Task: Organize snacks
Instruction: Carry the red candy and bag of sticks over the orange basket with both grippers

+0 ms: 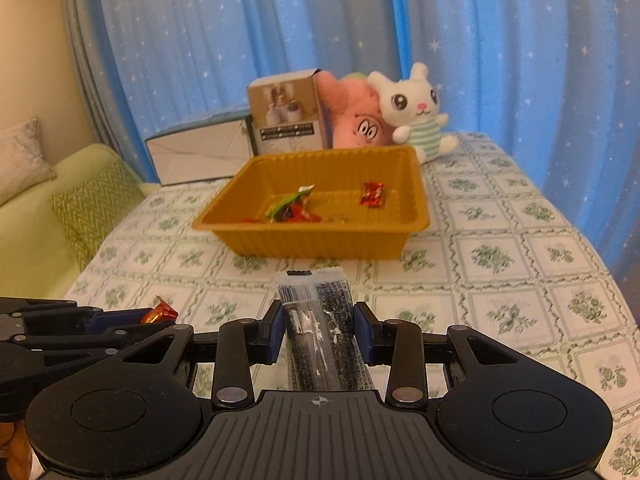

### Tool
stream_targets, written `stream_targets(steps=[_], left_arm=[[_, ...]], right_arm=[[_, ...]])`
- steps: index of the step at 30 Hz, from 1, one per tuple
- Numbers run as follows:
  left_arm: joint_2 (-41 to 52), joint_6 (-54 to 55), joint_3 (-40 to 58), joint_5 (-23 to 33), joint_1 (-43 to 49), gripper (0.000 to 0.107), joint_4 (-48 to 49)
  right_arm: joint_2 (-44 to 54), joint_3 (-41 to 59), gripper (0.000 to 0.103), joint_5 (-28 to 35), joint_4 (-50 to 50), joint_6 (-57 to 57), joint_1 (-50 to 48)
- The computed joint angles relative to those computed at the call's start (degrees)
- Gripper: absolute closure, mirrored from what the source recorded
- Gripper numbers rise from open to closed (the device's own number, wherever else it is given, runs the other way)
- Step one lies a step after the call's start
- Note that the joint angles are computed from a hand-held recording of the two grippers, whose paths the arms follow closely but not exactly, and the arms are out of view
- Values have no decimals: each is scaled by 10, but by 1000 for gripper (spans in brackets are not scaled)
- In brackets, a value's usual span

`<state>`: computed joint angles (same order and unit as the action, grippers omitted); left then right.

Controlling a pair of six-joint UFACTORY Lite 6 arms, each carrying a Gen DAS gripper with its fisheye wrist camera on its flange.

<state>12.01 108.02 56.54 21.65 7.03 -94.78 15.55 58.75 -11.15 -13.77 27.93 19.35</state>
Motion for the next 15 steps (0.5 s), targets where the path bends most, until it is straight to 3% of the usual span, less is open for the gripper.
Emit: stream_targets(steps=[10, 15], left_arm=[[71, -66, 130, -12, -22, 88, 52], [116, -91, 194, -20, -31, 88, 71]], right_arm=[[47, 101, 66, 41, 185, -163, -14], [96, 173, 66, 59, 220, -194, -24]])
